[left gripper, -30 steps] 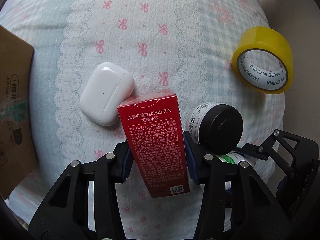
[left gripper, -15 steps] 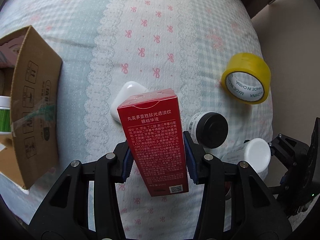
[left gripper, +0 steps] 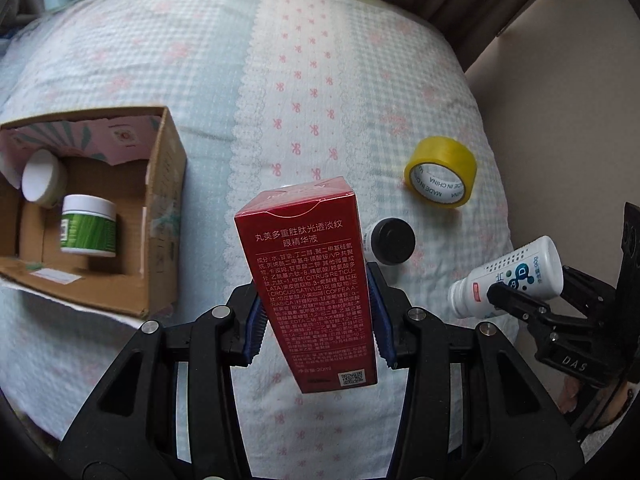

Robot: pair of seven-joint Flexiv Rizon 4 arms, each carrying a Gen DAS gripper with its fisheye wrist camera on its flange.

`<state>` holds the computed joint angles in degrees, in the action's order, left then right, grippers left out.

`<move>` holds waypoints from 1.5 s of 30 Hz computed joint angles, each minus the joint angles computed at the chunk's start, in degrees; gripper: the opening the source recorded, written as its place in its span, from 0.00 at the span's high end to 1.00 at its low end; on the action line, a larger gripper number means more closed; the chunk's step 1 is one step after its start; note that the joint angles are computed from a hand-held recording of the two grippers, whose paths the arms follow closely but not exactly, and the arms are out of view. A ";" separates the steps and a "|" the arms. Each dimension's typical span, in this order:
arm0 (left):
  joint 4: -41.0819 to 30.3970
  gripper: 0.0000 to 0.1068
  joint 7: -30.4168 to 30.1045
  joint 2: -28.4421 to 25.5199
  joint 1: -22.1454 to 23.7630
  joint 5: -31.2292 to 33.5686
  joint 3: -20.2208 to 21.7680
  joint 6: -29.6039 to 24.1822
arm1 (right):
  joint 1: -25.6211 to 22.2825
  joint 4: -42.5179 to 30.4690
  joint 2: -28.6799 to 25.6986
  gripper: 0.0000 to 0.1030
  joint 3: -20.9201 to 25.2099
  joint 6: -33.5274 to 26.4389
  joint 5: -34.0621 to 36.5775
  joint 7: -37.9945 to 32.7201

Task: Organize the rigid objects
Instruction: 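Carry the red box and white pill bottle with both tools over the box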

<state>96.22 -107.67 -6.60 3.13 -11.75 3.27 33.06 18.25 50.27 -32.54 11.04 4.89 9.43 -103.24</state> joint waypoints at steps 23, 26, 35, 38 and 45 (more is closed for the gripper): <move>2.15 0.62 13.26 20.18 10.36 3.28 9.08 -10.38 | 10.91 -13.38 2.64 0.55 3.03 -7.67 7.21 19.32; 2.15 0.62 19.38 19.72 12.49 0.94 11.15 -11.25 | 14.03 -13.89 2.04 0.55 3.12 -6.12 6.76 23.66; -0.31 0.62 39.62 13.73 20.29 -4.81 14.98 -16.35 | 24.17 -19.39 -4.09 0.55 1.85 -4.35 2.03 37.77; -0.65 0.62 44.27 11.36 22.88 -5.87 15.27 -17.54 | 26.21 -19.85 -5.95 0.55 1.81 -3.41 1.43 41.74; -0.79 0.62 49.73 6.17 26.78 -5.91 14.35 -18.54 | 28.48 -23.07 -11.77 0.55 2.37 -3.70 2.44 49.33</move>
<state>95.44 -57.94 -0.43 29.92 -17.66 17.61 14.52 46.73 27.20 -44.31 13.41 1.19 11.86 -53.91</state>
